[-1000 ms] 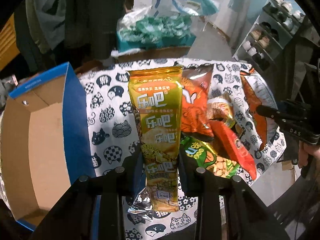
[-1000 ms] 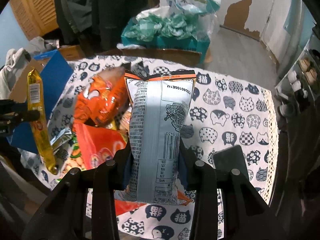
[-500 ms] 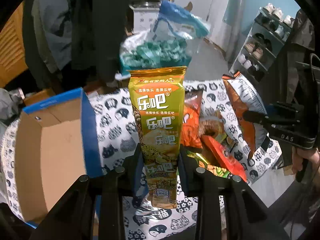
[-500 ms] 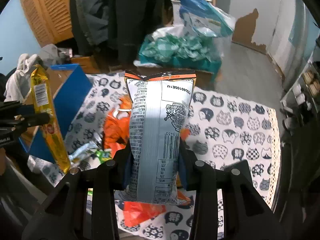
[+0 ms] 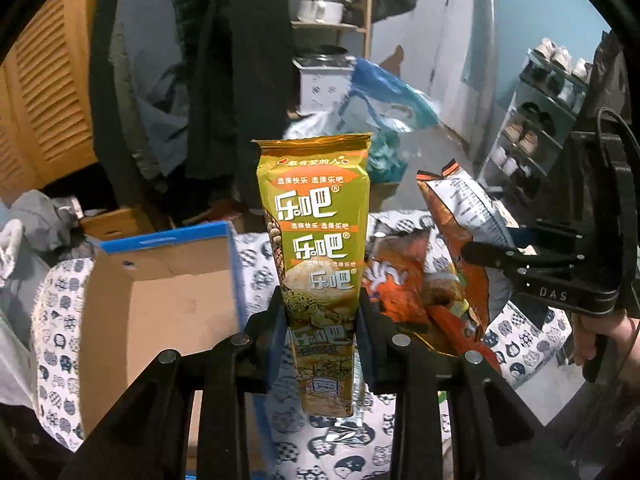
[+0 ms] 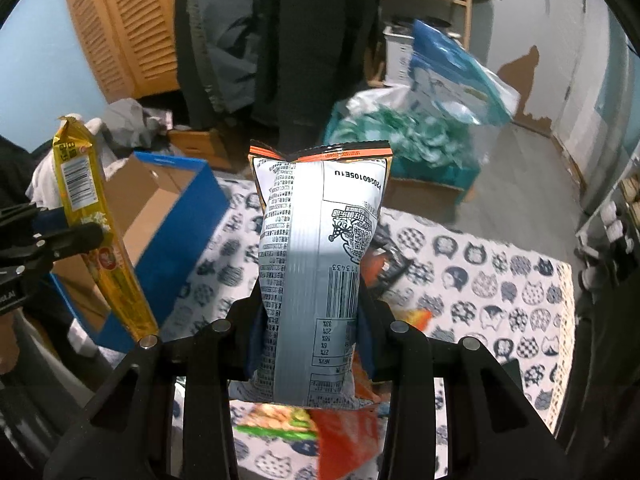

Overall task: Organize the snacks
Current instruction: 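Lift yellow wafer stick with left tool while right tool carries white packet toward box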

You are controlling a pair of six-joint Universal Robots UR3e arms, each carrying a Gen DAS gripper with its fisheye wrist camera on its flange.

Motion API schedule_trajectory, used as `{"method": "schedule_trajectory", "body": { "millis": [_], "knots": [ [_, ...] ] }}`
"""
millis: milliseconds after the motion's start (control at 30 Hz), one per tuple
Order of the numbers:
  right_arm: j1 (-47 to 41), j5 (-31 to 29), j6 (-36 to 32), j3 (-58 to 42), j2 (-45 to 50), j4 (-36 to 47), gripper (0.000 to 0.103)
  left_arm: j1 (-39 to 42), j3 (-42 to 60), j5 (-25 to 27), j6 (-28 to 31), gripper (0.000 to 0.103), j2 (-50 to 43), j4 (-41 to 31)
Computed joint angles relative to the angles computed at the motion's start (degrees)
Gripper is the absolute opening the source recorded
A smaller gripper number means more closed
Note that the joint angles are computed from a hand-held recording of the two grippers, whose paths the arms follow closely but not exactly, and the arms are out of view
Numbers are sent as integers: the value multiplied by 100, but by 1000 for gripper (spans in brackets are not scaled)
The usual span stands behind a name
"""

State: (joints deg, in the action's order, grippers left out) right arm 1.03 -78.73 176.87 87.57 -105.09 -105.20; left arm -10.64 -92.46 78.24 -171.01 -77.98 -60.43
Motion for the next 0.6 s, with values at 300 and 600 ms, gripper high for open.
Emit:
{"method": "schedule_trajectory", "body": {
  "millis": [300,600],
  "knots": [
    [1076,-320,595,-1211,1248,-270,37,1108,-378,-516,394,32,722,-299],
    [1909,-459,972,-2850,2683,-99,37,2896,-396,-1956,1217,32,1435,-1621]
  ]
}}
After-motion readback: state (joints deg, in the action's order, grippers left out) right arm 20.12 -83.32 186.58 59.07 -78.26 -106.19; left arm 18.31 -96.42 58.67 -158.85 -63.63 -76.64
